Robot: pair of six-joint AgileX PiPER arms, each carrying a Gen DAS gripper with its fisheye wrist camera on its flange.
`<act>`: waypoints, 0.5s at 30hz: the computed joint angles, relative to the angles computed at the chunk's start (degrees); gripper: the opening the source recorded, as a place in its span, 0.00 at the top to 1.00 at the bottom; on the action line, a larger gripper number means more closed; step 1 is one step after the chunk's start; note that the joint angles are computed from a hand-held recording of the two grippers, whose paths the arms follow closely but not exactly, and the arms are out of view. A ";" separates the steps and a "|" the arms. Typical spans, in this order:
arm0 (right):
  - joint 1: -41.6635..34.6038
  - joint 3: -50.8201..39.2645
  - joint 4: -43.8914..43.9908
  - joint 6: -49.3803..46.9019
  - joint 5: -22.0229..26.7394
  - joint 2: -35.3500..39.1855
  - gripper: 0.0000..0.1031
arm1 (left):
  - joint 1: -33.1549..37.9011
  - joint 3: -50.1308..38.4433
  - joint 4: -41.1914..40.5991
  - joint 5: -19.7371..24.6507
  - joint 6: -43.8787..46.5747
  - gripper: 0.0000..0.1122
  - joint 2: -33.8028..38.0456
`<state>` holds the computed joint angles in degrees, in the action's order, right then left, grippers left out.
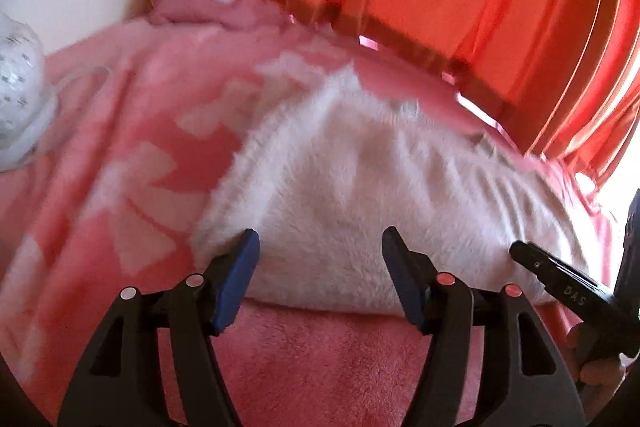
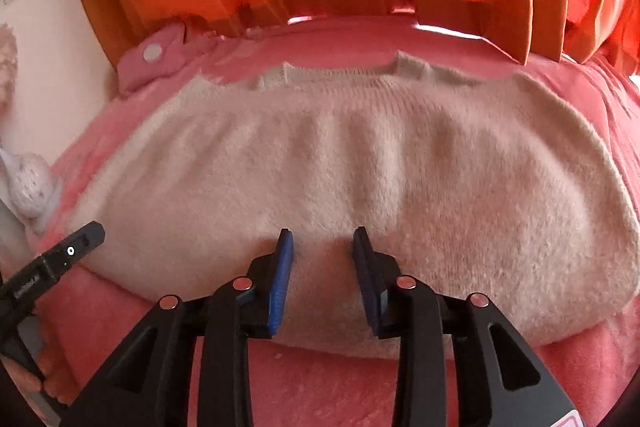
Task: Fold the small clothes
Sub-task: 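Grasp the sweater hem with the left gripper and lift it toward the collar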
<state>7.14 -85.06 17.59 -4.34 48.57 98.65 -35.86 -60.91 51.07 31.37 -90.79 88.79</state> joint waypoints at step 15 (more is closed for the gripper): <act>7.00 -13.99 -1.24 2.36 5.12 13.13 0.64 | 9.19 6.28 -6.13 -9.88 -8.53 0.28 -0.03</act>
